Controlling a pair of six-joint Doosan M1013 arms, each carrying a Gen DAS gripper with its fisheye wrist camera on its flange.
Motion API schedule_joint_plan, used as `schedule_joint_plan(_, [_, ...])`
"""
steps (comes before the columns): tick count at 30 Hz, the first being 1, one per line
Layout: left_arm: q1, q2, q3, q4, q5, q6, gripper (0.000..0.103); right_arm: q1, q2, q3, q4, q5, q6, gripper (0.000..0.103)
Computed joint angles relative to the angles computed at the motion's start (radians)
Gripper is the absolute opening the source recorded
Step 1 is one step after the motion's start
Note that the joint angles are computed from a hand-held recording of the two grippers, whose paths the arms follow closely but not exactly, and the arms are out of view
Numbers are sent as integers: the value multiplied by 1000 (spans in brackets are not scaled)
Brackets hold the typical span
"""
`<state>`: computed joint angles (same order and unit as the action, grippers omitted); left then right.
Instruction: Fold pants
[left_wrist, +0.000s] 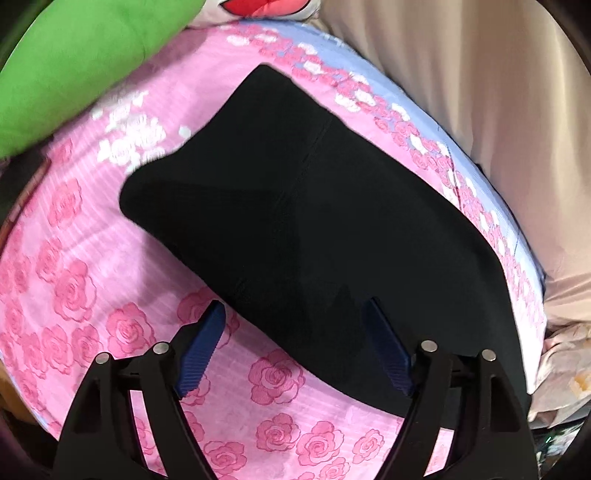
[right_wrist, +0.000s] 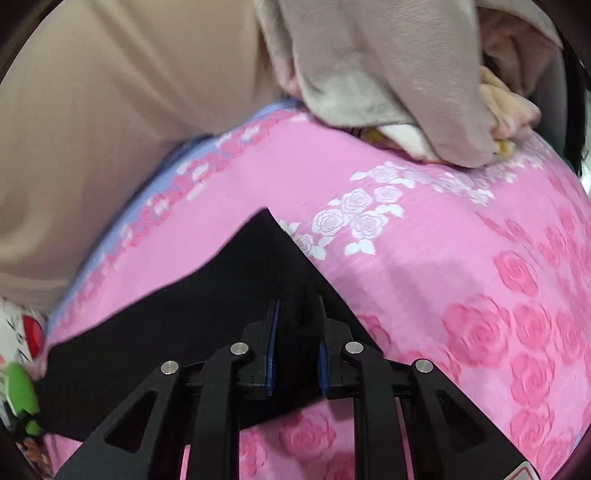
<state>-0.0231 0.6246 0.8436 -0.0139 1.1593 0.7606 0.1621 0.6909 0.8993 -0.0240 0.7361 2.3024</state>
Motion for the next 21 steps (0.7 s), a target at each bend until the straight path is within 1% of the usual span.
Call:
schedule_joint_plan(1, [4,-5,11,-20,-18,-1,76,12,-21,26,-78,-26,69,31])
schedule_joint_plan(2, [9,-12,26,-49,-43,-1,76,21,-35,41,-140,-35,113,35])
schedule_joint_plan(3, [11,-18,38,-59,-62,-2,76,38,-51,55,-218,-47,156,36])
schedule_joint_plan(4, [11,-22,46,-64,-75,-3,76,47,-60,62,-243,-60,159,36])
schedule_joint_plan(5, [12,-26,54,-74,-90,-4,76,57,-65,64,-245,-72,144,41])
schedule_joint_plan(6, [13,-27,57,-87,-99,2,76,67,-77,79,-223,-105,114,45])
schedule_joint_plan(7, [12,-27,60,-96,-106,8,76,76,-82,87,-202,-132,93,52])
schedule_joint_plan(8, [12,-28,61,-101,-112,14,76,85,-90,100,-154,-164,43,55])
schedule_joint_plan(9, [12,-30,65,-109,-122,23,76,98,-86,95,-66,-186,-53,56])
schedule_joint_plan(10, [13,-32,70,-116,-133,30,76,111,-74,77,-7,-184,-129,56])
schedule_joint_plan(11, [15,-30,68,-121,-133,34,74,121,-61,57,26,-175,-179,56])
schedule_joint_plan(12, [13,-26,61,-100,-123,15,63,136,-40,21,98,-151,-273,56])
schedule_joint_plan(13, [13,-18,49,-87,-110,6,37,149,-17,-17,167,-124,-352,56])
schedule_joint_plan(14, [10,-8,28,-46,-69,-11,19,158,-1,-44,213,-103,-400,56])
schedule_joint_plan(15, [11,-4,15,-21,-46,-14,9,169,27,-90,278,-63,-465,56])
schedule_joint_plan(17, [23,-12,24,-69,-83,16,9,186,70,-163,360,3,-529,56])
schedule_joint_plan(18, [25,-10,17,-68,-82,25,9,194,98,-212,435,40,-583,56])
schedule_joint_plan(19, [24,-2,0,-59,-69,48,9,200,118,-244,508,59,-632,56])
schedule_joint_plan(20, [20,7,-14,-39,-46,54,9,207,153,-299,604,99,-687,56])
schedule_joint_plan(21, [20,12,-19,-38,-34,64,10,212,198,-374,661,166,-700,56])
